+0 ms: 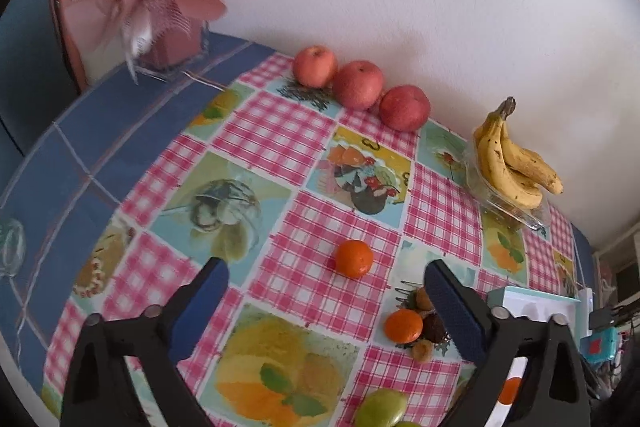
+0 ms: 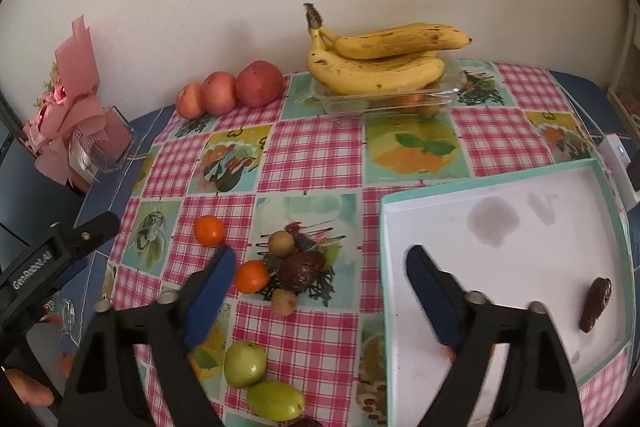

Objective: Organize fruits
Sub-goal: 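Move both tools back toward the fruit cluster, then grasp another dark date with right tool while left tool grasps another mandarin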

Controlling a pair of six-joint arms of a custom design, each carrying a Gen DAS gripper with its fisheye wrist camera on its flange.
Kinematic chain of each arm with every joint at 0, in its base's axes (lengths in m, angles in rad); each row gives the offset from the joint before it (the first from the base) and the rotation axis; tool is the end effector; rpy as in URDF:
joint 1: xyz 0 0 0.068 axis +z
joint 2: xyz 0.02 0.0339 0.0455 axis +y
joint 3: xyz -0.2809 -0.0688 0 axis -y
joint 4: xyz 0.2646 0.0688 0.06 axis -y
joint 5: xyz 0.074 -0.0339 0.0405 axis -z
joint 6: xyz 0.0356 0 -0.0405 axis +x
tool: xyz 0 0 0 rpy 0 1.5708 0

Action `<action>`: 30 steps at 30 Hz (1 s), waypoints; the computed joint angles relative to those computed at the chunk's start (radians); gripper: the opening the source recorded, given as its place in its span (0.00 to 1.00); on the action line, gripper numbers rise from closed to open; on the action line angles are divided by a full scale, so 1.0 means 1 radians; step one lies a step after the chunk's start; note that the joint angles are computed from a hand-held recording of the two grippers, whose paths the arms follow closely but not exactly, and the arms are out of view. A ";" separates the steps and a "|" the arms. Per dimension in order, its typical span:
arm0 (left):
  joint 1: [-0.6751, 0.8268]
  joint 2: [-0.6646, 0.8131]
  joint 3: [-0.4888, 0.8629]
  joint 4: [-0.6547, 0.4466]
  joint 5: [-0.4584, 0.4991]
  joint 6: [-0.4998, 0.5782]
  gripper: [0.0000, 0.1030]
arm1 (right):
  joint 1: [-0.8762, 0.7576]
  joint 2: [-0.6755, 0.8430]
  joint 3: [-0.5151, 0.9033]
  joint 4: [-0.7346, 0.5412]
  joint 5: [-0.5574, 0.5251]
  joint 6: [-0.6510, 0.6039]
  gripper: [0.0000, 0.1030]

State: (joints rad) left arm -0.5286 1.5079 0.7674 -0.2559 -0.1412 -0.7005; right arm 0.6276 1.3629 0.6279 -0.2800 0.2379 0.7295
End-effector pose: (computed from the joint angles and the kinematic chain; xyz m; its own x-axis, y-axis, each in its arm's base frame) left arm 0.2594 -0.1457 0.1679 -0.8335 -0.2522 -0.4915 -0.1360 0.9560 -0.2599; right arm 0.2120 0.1434 0.1632 -0.8259 0.2011 -0.5268 0.1079 0.9733 0.2024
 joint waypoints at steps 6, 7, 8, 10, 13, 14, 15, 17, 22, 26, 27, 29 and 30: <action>0.035 0.121 0.049 0.058 0.041 0.030 0.87 | -0.014 0.138 0.052 0.042 -0.033 -0.032 0.60; 0.041 0.138 0.053 0.068 0.049 0.034 0.86 | -0.021 0.167 0.057 0.056 -0.046 -0.033 0.58; 0.046 0.160 0.059 0.077 0.059 0.037 0.84 | -0.026 0.191 0.059 0.071 -0.060 -0.036 0.58; 0.056 0.207 0.072 0.095 0.078 0.039 0.82 | -0.032 0.237 0.070 0.082 -0.080 -0.042 0.53; 0.066 0.269 0.090 0.124 0.112 0.041 0.79 | -0.042 0.298 0.083 0.103 -0.098 -0.048 0.49; 0.068 0.286 0.094 0.132 0.119 0.040 0.79 | -0.046 0.314 0.085 0.115 -0.106 -0.048 0.49; 0.068 0.306 0.101 0.140 0.128 0.040 0.78 | -0.046 0.325 0.087 0.121 -0.111 -0.048 0.49; 0.065 0.333 0.112 0.147 0.137 0.042 0.74 | -0.044 0.354 0.099 0.129 -0.116 -0.053 0.49; 0.059 0.378 0.131 0.166 0.163 0.046 0.68 | -0.042 0.405 0.119 0.137 -0.127 -0.060 0.45; 0.052 0.398 0.145 0.172 0.173 0.052 0.59 | -0.040 0.419 0.129 0.133 -0.133 -0.070 0.45; 0.050 0.401 0.148 0.171 0.173 0.053 0.54 | -0.039 0.420 0.131 0.132 -0.132 -0.072 0.45; 0.050 0.405 0.151 0.172 0.180 0.053 0.45 | -0.038 0.423 0.133 0.128 -0.129 -0.072 0.45; 0.050 0.405 0.151 0.175 0.185 0.054 0.41 | -0.037 0.423 0.133 0.128 -0.130 -0.073 0.43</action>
